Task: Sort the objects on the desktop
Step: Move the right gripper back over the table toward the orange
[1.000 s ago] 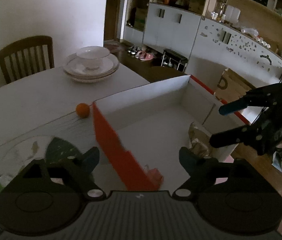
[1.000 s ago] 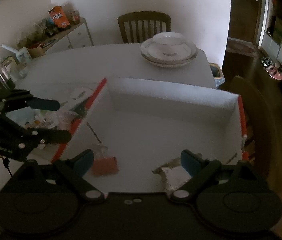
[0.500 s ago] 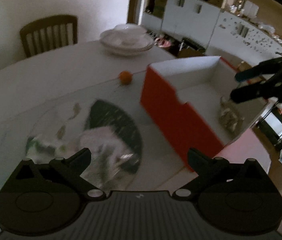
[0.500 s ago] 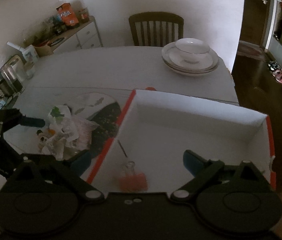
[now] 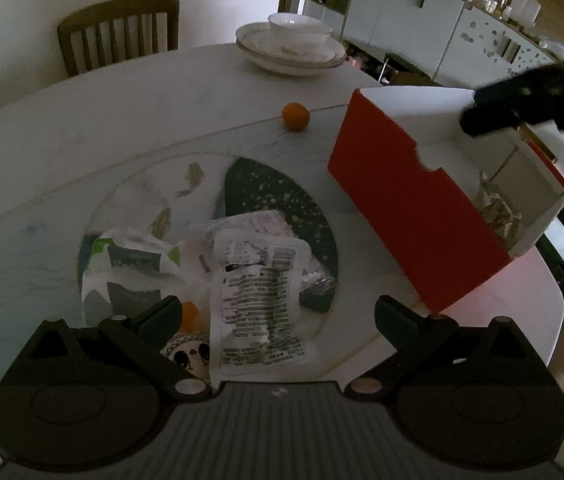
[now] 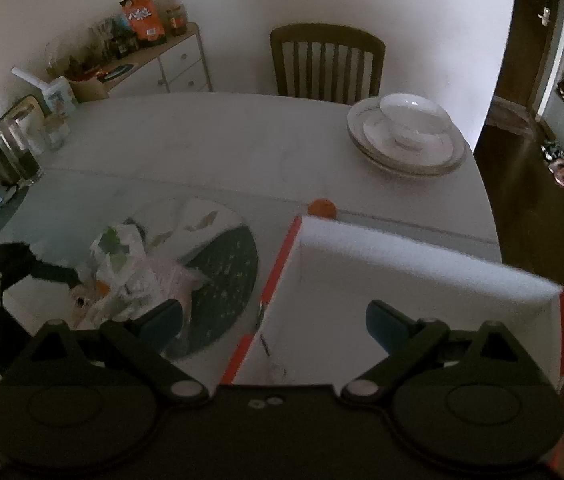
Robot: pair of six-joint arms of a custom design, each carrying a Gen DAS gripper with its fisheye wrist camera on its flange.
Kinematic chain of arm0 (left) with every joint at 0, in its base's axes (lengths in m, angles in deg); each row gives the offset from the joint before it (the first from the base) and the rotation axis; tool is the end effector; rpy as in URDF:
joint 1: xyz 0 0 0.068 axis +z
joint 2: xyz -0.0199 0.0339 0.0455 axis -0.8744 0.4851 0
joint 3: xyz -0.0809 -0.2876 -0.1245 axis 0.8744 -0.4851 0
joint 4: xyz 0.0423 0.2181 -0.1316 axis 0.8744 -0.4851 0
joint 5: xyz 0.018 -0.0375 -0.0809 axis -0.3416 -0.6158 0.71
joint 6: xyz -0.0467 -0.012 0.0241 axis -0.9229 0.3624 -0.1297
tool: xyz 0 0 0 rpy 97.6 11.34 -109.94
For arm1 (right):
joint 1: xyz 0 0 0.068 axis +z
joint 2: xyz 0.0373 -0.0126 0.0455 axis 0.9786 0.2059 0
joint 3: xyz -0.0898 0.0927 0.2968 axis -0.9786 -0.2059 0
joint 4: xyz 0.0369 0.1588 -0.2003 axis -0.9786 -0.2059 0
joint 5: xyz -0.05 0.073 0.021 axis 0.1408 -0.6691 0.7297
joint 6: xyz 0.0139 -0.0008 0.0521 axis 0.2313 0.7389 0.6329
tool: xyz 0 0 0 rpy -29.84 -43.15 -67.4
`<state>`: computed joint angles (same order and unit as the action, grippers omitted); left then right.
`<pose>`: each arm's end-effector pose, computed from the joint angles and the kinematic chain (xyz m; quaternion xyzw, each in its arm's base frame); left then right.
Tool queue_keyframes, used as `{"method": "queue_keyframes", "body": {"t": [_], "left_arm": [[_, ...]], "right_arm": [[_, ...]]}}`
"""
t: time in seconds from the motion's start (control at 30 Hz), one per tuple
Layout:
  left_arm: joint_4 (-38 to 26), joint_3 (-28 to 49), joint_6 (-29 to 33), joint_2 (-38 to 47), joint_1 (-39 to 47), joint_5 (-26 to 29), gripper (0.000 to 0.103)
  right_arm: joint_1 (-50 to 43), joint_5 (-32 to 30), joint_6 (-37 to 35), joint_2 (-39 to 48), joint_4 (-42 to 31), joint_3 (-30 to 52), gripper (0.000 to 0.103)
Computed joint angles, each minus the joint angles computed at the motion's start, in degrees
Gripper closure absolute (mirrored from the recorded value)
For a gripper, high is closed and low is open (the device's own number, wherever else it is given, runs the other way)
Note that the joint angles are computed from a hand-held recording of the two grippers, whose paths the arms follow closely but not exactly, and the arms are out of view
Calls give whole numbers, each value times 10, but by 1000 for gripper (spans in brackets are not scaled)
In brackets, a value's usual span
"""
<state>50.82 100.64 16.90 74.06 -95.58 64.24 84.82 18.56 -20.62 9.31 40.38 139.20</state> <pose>0.1090 -0.0639 0.2439 -0.0836 0.9495 -0.0664 0.2950 0.2727 0.0343 0.3518 -0.1656 0.9329 0.0152 0.3193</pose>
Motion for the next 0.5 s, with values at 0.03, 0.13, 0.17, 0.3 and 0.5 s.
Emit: {"method": "queue_keyframes", "body": {"t": [0.03, 0.13, 0.17, 0.3, 0.5], "left_arm": [[4, -2, 7, 2, 10, 9, 0], [12, -6, 27, 10, 42, 33, 0], [14, -7, 33, 12, 53, 43, 0], [27, -10, 53, 22, 95, 82, 1], [40, -5, 66, 45, 139, 121, 1]], "right_arm": [[3, 3, 0, 10, 2, 9, 5], [9, 12, -3, 45, 8, 40, 5], [9, 13, -2, 55, 10, 48, 5], [7, 13, -9, 107, 11, 96, 5], [-1, 17, 1, 193, -2, 177, 5]]}}
